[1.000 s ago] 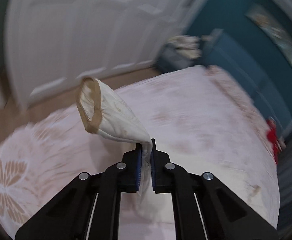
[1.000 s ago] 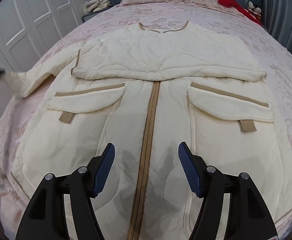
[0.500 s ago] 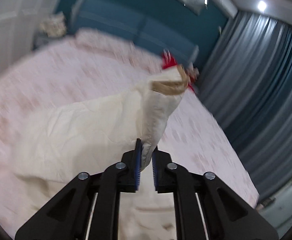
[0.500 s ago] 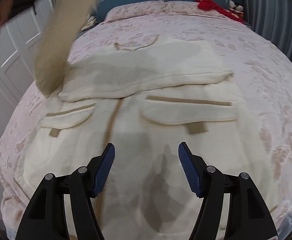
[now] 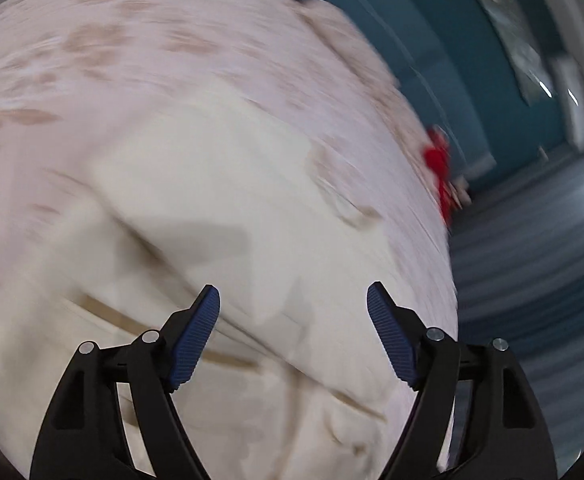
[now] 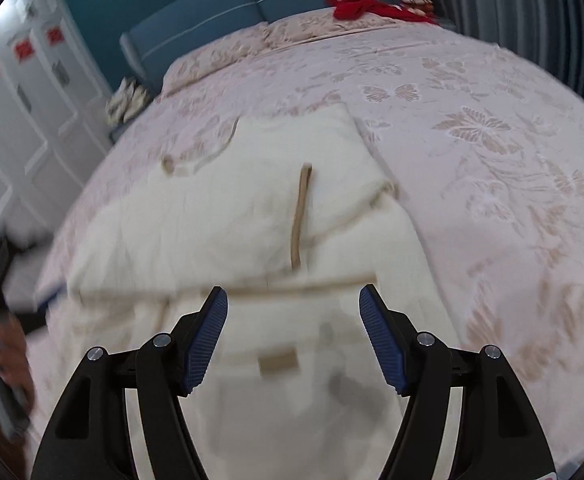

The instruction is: Fold large clothes

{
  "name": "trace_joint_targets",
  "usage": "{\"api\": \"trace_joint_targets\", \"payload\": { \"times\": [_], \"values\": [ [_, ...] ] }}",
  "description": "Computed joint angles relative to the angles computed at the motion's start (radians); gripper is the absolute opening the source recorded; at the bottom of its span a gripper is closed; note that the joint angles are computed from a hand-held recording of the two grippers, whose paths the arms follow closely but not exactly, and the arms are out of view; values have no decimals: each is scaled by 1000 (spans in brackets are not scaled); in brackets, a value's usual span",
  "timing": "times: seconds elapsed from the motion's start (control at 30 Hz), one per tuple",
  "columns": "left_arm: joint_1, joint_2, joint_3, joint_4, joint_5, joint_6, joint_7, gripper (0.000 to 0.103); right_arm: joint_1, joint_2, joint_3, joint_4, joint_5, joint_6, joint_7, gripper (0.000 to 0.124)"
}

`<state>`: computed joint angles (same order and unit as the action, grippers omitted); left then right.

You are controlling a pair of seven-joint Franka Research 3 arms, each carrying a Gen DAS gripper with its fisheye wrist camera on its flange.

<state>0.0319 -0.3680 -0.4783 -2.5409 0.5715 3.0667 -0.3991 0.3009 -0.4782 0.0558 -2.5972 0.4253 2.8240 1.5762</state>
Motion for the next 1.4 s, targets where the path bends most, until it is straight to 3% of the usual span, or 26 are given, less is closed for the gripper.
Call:
{"api": "trace_joint_targets", "payload": {
  "times": [0.1,0.2,0.27,0.33,0.4,0.43,0.5,0.63,0.73,0.8,0.9,0.97,1.2,1.27,1.33,1.4],
  "values": [
    [-19,-24,80,-73,-49,8,20,72,36,120,-36,92,72,13,-6,67],
    [29,-1,72,-111,-71,60,11,66,34,226,-38,171,108,-22,1,67],
    [123,29,4,-136,-72,151,-20,57,31,272,-30,204,123,-52,0,65],
    [127,19,-9,-173,-101,177,-15,42,25,311,-14,241,110,-89,-7,35],
    [99,23,10,-166,-119,163,23,22,-3,306,28,255,-20,-72,53,10],
    [103,14,3,-161,-130,155,33,17,-4,290,39,261,-57,-36,49,10],
    [170,-38,-63,-146,-134,142,49,9,8,260,37,280,-73,37,3,6],
    [242,-123,-148,-96,-108,65,75,8,-1,245,40,340,-123,163,-59,4],
    [229,-71,-163,-41,-61,-31,101,8,-75,319,75,378,-237,135,16,3],
    [198,4,-164,-6,-38,-110,118,7,-78,369,61,385,-249,92,52,3],
    [199,79,-178,13,35,-138,78,8,-74,443,34,379,-261,41,93,3],
    [208,87,-188,11,103,-139,28,8,-60,460,19,357,-190,42,44,2],
    [159,114,-179,42,274,-237,-44,10,-34,509,11,340,-182,106,49,3],
    [150,122,-169,50,318,-249,-76,10,-35,509,13,338,-126,107,5,3],
    [114,106,-133,39,308,-247,-71,12,-41,489,7,344,-96,67,14,6],
    [24,43,-61,13,214,-289,28,22,-50,429,2,316,-179,60,138,18]
  ]
}}
